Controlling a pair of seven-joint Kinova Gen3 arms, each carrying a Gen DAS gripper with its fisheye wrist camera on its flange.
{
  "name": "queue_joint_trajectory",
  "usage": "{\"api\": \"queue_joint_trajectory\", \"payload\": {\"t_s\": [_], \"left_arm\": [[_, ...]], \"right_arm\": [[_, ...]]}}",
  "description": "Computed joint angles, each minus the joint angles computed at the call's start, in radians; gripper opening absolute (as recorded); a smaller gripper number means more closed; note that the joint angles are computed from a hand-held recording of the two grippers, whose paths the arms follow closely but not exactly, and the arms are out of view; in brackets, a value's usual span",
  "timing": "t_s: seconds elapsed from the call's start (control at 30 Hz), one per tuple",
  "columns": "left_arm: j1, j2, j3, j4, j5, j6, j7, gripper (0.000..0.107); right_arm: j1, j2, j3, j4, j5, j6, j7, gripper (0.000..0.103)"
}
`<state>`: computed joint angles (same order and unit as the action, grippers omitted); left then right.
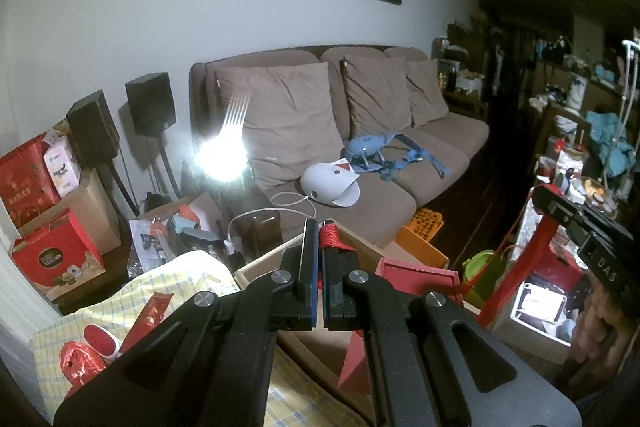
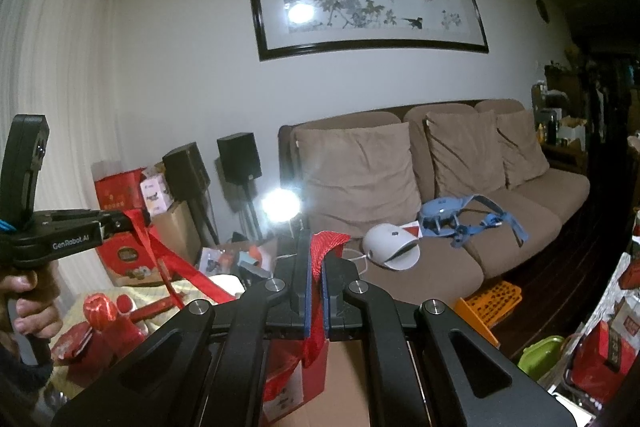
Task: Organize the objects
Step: 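Carry the red box and red gift bag toward the open cardboard box with both tools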
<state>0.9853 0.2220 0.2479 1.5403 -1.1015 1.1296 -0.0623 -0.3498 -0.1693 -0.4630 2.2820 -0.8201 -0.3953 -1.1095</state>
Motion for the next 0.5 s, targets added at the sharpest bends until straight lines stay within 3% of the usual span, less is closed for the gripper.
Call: {"api": "queue_joint_trajectory", "payload": {"t_s": [0.5], "left_arm": [[-0.010,-0.007,0.001,0.020,0.017,-0.024,0.005,0.001]], "right_arm": [[0.034,0.009,0.013,-0.024,0.010,0.077,0.013,0.002]]}}
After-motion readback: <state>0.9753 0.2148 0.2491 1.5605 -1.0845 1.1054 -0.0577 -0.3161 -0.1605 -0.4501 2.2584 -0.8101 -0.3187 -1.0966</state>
